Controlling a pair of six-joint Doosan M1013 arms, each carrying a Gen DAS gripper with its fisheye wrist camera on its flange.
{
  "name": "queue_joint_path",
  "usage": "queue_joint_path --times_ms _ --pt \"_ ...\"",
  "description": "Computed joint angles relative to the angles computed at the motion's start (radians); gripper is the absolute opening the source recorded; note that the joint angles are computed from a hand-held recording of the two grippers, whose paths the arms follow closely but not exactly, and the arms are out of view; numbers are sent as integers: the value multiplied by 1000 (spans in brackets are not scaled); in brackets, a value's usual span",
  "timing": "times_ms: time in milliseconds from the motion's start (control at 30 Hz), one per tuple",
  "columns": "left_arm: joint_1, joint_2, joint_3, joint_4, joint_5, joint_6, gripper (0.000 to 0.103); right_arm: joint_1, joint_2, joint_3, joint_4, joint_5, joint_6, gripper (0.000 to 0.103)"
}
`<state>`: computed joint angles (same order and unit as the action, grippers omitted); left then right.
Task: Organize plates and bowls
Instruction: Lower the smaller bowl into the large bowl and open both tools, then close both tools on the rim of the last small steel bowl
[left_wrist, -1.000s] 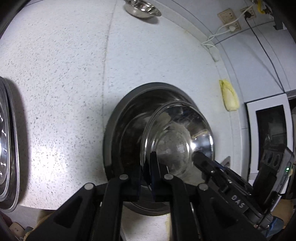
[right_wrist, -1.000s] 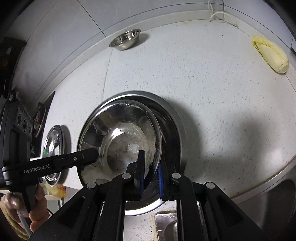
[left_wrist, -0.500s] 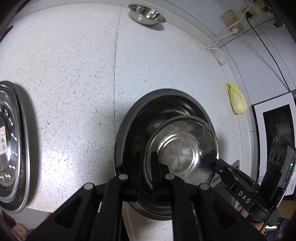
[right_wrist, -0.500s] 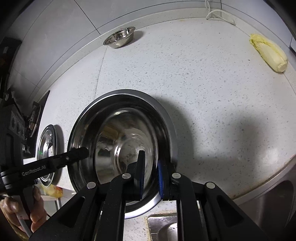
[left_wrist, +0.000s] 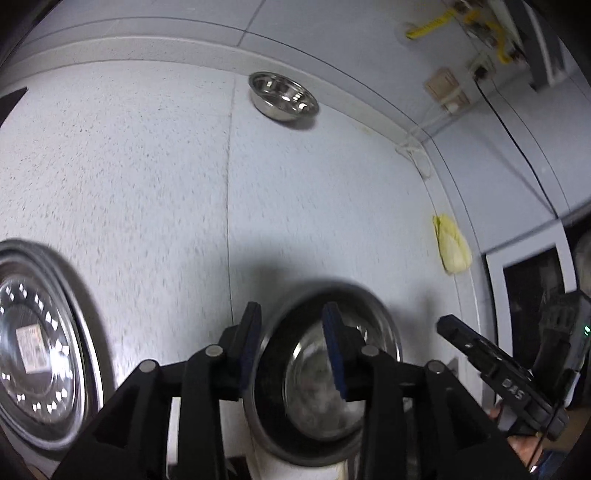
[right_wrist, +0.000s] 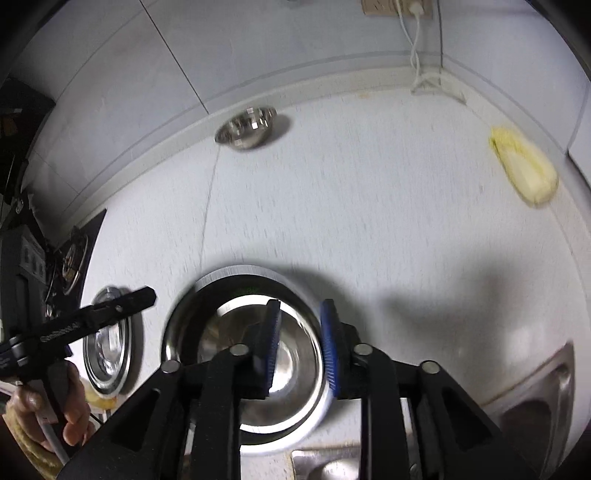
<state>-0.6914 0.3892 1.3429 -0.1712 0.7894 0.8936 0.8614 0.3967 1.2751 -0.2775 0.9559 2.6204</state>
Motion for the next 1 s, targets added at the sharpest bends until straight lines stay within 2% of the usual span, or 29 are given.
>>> queue_joint_path --times_ms 100,267,333,400,500,533,667,800,867,933,1000 --pt "34 46 -62 -19 32 -23 34 -18 33 -67 11 7 -50 26" --pt "95 140 -200 -26 86 -64 34 -58 132 -238 39 51 -133 31" --pt "116 179 -262 -9 96 -88 34 -76 187 -331 38 92 -162 33" --pt "134 223 -331 14 116 -99 36 -96 252 -436 43 136 -185 41" --pt "162 299 -445 41 147 -131 42 -129 355 -592 70 195 -209 43" --pt "170 327 -486 41 161 -126 44 -137 375 -615 81 201 -210 43" --pt "193 421 -620 26 225 -103 47 -172 492 -777 139 259 -223 43" --pt "205 504 -741 -7 277 -38 48 -193 623 -976 174 367 -240 43" --pt "211 539 -795 -29 307 -15 48 -201 670 -1050 195 391 -245 43" --pt "214 563 -829 -41 319 -3 48 -207 717 -1128 217 418 -252 45" --pt "215 583 -861 -34 327 2 49 -210 745 -1175 228 430 -251 53"
